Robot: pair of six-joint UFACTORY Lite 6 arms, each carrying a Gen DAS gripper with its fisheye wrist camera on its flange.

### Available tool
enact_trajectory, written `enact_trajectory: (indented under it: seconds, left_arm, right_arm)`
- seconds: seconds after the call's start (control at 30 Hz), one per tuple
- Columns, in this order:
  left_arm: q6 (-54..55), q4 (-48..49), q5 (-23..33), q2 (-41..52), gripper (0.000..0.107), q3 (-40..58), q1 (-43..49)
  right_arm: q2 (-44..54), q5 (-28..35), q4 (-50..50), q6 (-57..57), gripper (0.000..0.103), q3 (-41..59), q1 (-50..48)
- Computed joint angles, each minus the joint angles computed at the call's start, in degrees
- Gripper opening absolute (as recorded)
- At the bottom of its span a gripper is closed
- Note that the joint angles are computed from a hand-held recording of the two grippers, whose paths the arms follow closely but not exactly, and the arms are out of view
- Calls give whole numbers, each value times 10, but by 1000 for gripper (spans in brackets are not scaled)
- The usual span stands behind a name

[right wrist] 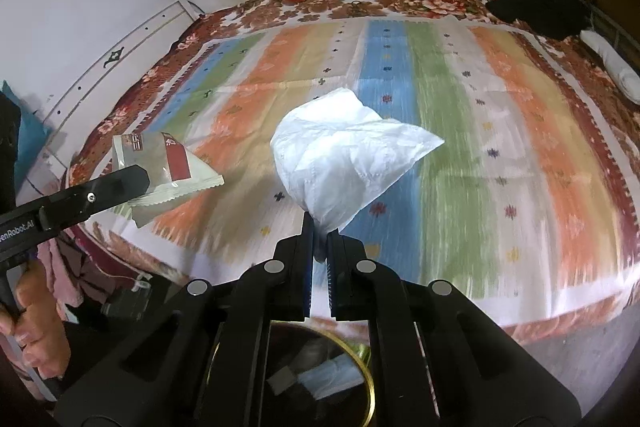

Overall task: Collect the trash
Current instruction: 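Lift the tissue and wrapper and carry both over the bin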

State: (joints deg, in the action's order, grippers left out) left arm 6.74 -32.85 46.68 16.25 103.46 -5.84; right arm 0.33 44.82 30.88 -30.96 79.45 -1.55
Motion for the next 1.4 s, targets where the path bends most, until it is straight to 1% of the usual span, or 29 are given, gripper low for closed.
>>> enact_trajectory:
  seconds: [0.17,0.33,0.47,0.6,0.67,0.77,0.87,0.93,1.07,1.3,1.4]
  left_arm:
    - [40,-33,-23,-86,0,-108,0]
    - [71,-63,-40,-155,0,-198,-6]
    - [89,-79,-58,-218,0,-284,-16]
    - [100,-83,-72,-280,0,-361,-30]
    - [112,-98,-70,-304,0,-391,-29]
    - [121,-106,-73,-341,0,-433,-35]
    - [112,-93,-84,-373,0,-466,-55]
    - [103,-83,-90,-392,0,-483,-61]
    - [82,-66,-91,-417,0,-515,-75]
    - [28,-20,-99,-465,0,-567,-106]
    - [-31,32,-101,-475,0,-587,-129]
  right_arm:
    - [-110,3,26,-46,5,-106,-14]
    - [-184,8,36,-68,5,-185,-37]
    - [-235,32,67,-96,5,-234,-60]
    - [-319,73,91,-129,5,-314,-90]
    - [-349,87,95,-140,5,-337,-97]
    - [-412,86,68,-125,5,-378,-86]
    - [-448,94,57,-108,5,-407,-75]
    - [-481,91,34,-82,5,-432,-51]
    - [-531,95,-3,-37,5,-467,-21]
    - [-576,115,-39,10,5,-503,-5]
    - [-578,118,-55,34,5,-519,2]
